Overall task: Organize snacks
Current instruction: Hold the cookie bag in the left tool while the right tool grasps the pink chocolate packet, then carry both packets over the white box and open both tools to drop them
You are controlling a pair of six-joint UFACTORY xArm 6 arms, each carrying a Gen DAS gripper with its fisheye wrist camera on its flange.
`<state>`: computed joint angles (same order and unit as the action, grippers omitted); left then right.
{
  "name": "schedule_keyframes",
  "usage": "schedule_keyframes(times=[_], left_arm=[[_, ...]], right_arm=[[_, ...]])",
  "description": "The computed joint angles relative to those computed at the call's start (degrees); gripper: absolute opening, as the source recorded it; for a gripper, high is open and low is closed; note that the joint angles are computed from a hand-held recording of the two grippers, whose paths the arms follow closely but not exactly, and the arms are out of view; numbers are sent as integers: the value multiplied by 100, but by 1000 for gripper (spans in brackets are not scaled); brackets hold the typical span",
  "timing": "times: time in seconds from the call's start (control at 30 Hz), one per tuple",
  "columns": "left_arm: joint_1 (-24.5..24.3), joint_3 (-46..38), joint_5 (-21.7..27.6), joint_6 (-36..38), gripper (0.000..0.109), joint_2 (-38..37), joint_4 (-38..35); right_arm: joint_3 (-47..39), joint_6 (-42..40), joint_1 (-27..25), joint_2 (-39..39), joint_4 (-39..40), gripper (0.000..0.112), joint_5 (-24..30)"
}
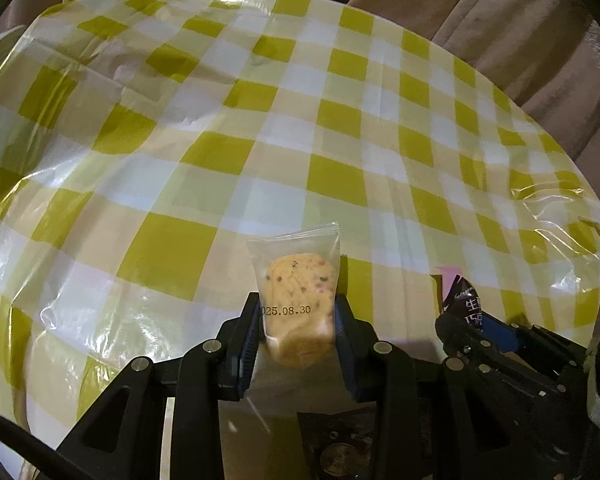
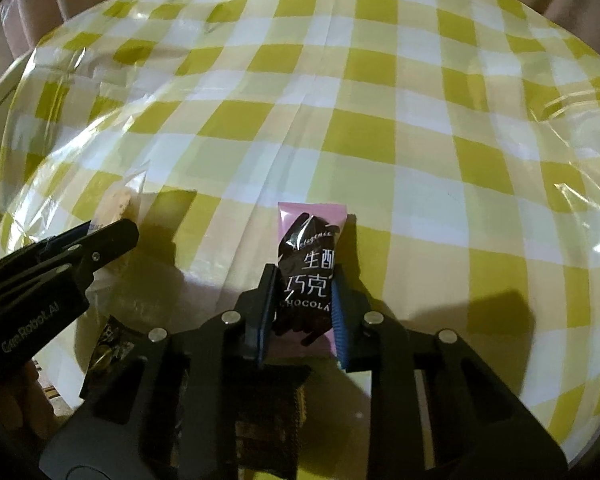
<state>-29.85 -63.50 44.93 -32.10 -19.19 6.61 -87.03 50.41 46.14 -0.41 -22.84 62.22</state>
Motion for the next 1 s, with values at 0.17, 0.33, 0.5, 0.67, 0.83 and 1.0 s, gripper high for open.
schedule_keyframes(times=[0.17, 0.33, 0.5, 0.67, 0.83, 1.0], left_arm=[[-164, -40, -53, 54, 36, -32, -7], [-389, -71, -98, 178, 36, -114, -113], [-664, -116, -33, 176, 36, -212, -154], [-1000, -229, 78, 100, 36, -262, -91], [-1450, -389, 199, 43, 36, -254, -30], [-2047, -695, 309, 119, 36, -45, -18]], right_arm=[[277, 375, 27, -397, -226, 28, 102], [544, 740, 136, -811, -473, 28, 397], [922, 1063, 271, -1305, -604, 28, 685], [1373, 1444, 444, -1905, -723, 28, 968], [1794, 1858, 691, -2566, -895, 28, 1347], [2210, 2338, 1073, -3304, -1083, 28, 1969]])
